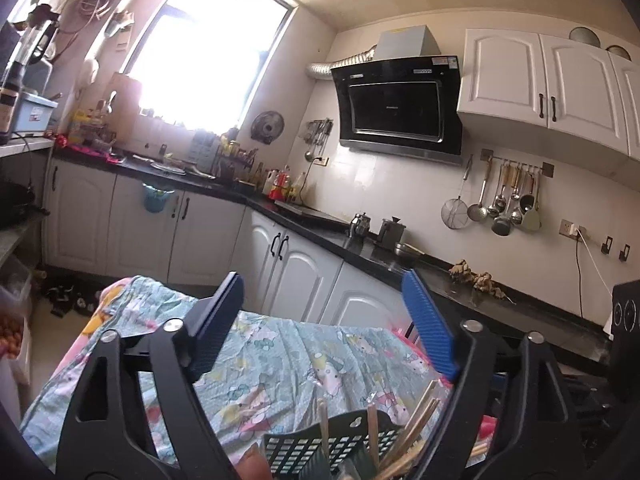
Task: Organize utensils
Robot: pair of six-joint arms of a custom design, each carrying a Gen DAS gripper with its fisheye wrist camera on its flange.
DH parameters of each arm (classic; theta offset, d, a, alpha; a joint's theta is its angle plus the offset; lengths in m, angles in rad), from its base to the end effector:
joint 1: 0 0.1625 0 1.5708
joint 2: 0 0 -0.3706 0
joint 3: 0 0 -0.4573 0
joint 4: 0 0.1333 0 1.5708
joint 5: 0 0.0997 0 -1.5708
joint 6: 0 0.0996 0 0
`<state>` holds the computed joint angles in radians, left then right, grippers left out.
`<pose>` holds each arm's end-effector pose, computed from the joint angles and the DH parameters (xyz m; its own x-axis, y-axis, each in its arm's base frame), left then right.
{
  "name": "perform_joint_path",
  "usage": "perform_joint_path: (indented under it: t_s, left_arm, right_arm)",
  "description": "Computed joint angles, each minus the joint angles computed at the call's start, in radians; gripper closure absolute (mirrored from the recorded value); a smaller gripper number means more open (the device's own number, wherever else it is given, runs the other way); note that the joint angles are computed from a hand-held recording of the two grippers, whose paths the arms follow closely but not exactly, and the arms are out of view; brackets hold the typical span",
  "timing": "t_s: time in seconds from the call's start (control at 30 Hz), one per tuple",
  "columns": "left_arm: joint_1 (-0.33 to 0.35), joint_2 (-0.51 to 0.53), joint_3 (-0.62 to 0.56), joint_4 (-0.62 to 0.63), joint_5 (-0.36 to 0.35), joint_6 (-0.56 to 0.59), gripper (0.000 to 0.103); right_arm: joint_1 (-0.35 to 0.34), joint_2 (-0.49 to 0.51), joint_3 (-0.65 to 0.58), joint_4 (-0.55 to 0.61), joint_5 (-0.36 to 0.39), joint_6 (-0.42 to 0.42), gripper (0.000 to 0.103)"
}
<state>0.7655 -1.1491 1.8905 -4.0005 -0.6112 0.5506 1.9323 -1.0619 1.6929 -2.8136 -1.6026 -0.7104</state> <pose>-0.2362 -0.5250 0.2975 -0.8828 -0.1701 -0.4378 0.4428 0.0091 -0.8966 0.3653 -0.5981 0.1921 -0.5248 -0.7544 0.3943 -0.8334 0.3611 -0.4184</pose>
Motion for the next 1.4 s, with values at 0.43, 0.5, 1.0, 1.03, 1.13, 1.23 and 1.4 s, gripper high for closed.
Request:
perform_joint_path:
  t_s: [0.43, 0.5, 1.0, 1.03, 1.13, 1.23, 1.4]
  left_arm:
    - [-0.085, -0.129, 0.110, 0.141, 0.149, -0.134, 0.011]
    - [-0.101, -0.137, 0.119, 0.157, 0.190, -0.134, 0.011]
    - [-0.168, -0.335, 0.346, 0.734, 0.335, -0.657, 0.011]
    - [-0.171, -0.355, 0.365, 0.792, 0.337, -0.709, 0.011]
    - [-0.178, -0.397, 0.403, 0.941, 0.344, -0.846, 0.011]
    - [-0.181, -0.437, 0.436, 1.059, 0.337, -0.955, 0.011]
    - [-0.182, -0.483, 0.477, 1.227, 0.327, -1.104, 0.011]
  right_arm:
    - [-0.008, -0.102, 0.102, -0.072, 0.011, -0.007, 0.034]
    - [-0.010, -0.118, 0.120, -0.087, 0.015, -0.012, 0.030]
    - [-0.021, -0.216, 0.283, -0.239, 0.000, -0.088, 0.008]
    - [-0.021, -0.220, 0.290, -0.243, -0.003, -0.090, 0.007]
    - [-0.028, -0.234, 0.324, -0.261, -0.008, -0.093, 0.007]
    - [-0.037, -0.242, 0.354, -0.280, -0.012, -0.099, 0.007]
    - [-0.053, -0.249, 0.419, -0.359, -0.025, -0.140, 0.007]
